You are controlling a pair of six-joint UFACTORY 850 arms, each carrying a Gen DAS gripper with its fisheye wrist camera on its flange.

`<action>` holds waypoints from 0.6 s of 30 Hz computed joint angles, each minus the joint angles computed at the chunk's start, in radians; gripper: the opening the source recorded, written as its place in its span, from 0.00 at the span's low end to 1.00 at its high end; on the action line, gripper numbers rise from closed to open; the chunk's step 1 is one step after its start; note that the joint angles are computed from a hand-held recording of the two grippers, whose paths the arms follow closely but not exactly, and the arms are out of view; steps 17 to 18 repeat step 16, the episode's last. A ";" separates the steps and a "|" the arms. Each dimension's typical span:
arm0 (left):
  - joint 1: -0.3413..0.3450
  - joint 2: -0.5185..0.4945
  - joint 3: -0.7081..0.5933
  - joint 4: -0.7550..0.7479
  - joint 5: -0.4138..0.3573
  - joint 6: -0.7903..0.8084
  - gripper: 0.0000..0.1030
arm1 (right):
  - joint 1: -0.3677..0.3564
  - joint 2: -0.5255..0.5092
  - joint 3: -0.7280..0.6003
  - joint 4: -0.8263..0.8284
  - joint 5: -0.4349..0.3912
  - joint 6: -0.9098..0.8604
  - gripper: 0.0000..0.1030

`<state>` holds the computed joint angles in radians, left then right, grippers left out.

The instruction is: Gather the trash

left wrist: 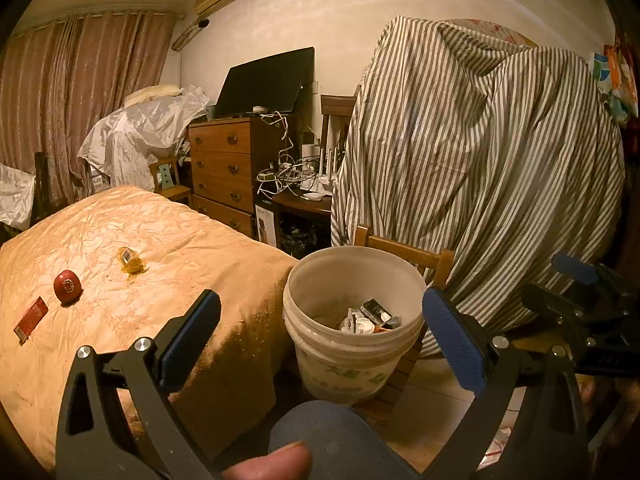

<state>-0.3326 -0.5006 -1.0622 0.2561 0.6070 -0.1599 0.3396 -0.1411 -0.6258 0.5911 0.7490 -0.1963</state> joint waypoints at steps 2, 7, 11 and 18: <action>0.000 0.000 -0.001 0.006 -0.003 -0.007 0.95 | -0.006 0.000 -0.001 -0.009 -0.005 0.006 0.95; 0.003 -0.003 -0.003 0.047 -0.008 -0.031 0.95 | -0.008 -0.002 -0.002 -0.012 -0.003 0.005 0.95; 0.002 -0.005 -0.006 0.026 -0.022 -0.011 0.95 | -0.008 -0.006 -0.004 -0.013 -0.002 0.010 0.95; 0.001 -0.009 -0.012 0.023 -0.038 -0.015 0.95 | -0.015 -0.008 -0.003 -0.028 -0.007 0.020 0.95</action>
